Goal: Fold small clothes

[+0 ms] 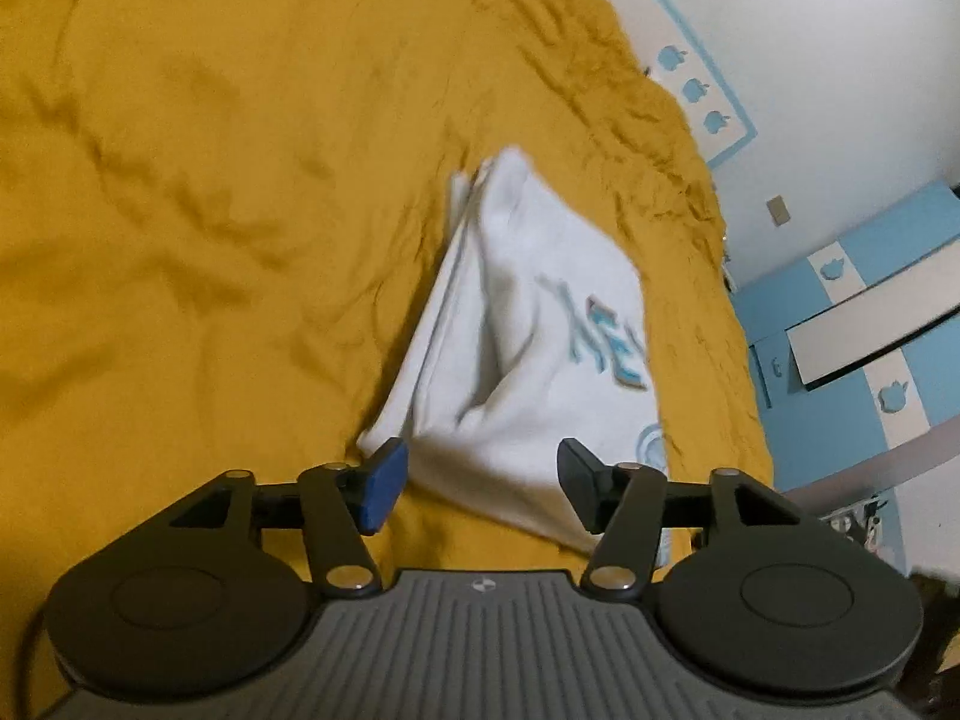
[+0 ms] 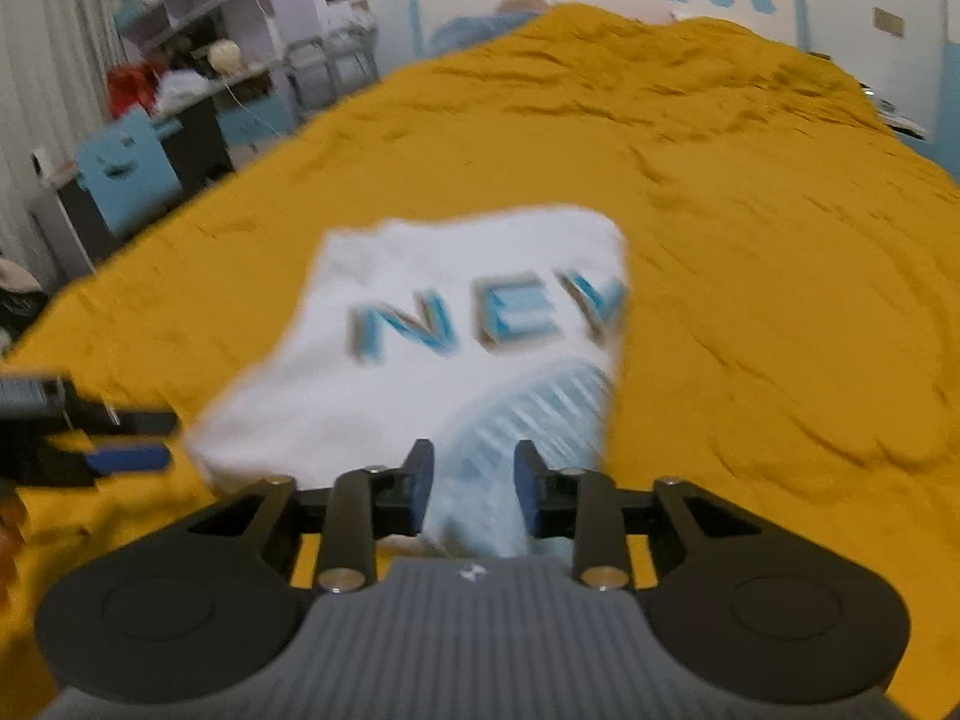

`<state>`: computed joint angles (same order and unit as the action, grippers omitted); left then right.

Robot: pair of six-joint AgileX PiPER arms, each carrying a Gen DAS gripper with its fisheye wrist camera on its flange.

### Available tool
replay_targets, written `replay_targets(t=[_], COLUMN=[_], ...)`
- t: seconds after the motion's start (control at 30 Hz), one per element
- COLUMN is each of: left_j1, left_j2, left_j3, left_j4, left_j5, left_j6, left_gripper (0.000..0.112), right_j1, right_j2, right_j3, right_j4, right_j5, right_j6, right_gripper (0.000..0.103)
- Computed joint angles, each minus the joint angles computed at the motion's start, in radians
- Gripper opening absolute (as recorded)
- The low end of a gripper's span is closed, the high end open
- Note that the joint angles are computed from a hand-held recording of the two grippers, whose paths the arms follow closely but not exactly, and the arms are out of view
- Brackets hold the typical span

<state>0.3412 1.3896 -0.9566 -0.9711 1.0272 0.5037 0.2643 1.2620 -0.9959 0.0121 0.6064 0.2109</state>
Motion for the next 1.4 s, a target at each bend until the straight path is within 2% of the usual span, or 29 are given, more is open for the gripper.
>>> replay_targets(t=[0.1, 0.17, 0.2, 0.23, 0.27, 0.37, 0.4, 0.5, 0.53, 0.67, 0.77, 0.87, 0.97, 1.13, 1.2, 1.33, 1.4], left_j1=[-0.014, -0.016, -0.023, -0.033, -0.043, -0.073, -0.083, -0.117, -0.133, -0.182, -0.236, -0.261, -0.313, -0.356, -0.349, -0.288, -0.292], left_j2=[0.034, 0.043, 0.046, 0.04, 0.034, -0.013, -0.036, -0.083, -0.095, -0.08, -0.048, -0.031, -0.026, -0.04, -0.061, -0.088, -0.096], left_j3=[0.031, 0.048, 0.046, 0.046, 0.036, 0.023, 0.023, 0.003, -0.003, -0.009, 0.02, 0.072, 0.087, 0.03, 0.029, 0.039, 0.029], left_j4=[-0.053, -0.118, -0.141, -0.15, -0.147, -0.127, -0.122, -0.063, -0.02, 0.128, 0.239, 0.265, 0.35, 0.519, 0.54, 0.515, 0.595], left_j5=[-0.042, -0.063, -0.075, -0.091, -0.106, -0.142, -0.152, -0.185, -0.202, -0.259, -0.327, -0.39, -0.445, -0.382, -0.349, -0.294, -0.275], left_j6=[0.011, 0.038, 0.053, 0.059, 0.06, 0.079, 0.081, 0.049, 0.027, -0.057, -0.129, -0.128, -0.194, -0.381, -0.4, -0.389, -0.463], left_gripper=[0.063, 0.042, 0.037, 0.026, 0.019, 0.014, 0.014, 0.012, 0.012, 0.012, 0.012, 0.013, 0.014, 0.02, 0.021, 0.02, 0.015], right_j1=[-0.028, -0.05, -0.053, -0.043, -0.029, 0.0, -0.002, 0.007, 0.016, 0.02, 0.03, 0.014, 0.008, -0.022, -0.025, -0.038, -0.045], right_j2=[-0.064, -0.086, -0.088, -0.082, -0.068, -0.025, -0.01, 0.031, 0.03, -0.033, -0.009, 0.03, 0.045, 0.066, 0.058, 0.045, 0.033], right_j3=[0.092, 0.132, 0.148, 0.162, 0.162, 0.166, 0.167, 0.138, 0.13, 0.135, 0.125, 0.151, 0.174, 0.147, 0.141, 0.133, 0.135], right_j4=[-0.039, -0.018, -0.01, -0.025, -0.047, -0.124, -0.126, -0.154, -0.183, -0.211, -0.219, -0.177, -0.151, -0.095, -0.083, -0.048, -0.034], right_j5=[0.02, 0.028, 0.023, 0.008, 0.002, -0.038, -0.057, -0.061, -0.058, -0.05, -0.026, -0.055, -0.076, -0.06, -0.052, -0.023, -0.003], right_j6=[-0.006, -0.051, -0.069, -0.056, -0.035, 0.06, 0.071, 0.128, 0.176, 0.184, 0.159, 0.149, 0.136, 0.069, 0.056, 0.036, 0.032], right_gripper=[0.033, 0.034, 0.034, 0.034, 0.034, 0.033, 0.032, 0.01, 0.0, 0.0, 0.0, 0.0, 0.0, 0.0, 0.0, 0.0, 0.0])
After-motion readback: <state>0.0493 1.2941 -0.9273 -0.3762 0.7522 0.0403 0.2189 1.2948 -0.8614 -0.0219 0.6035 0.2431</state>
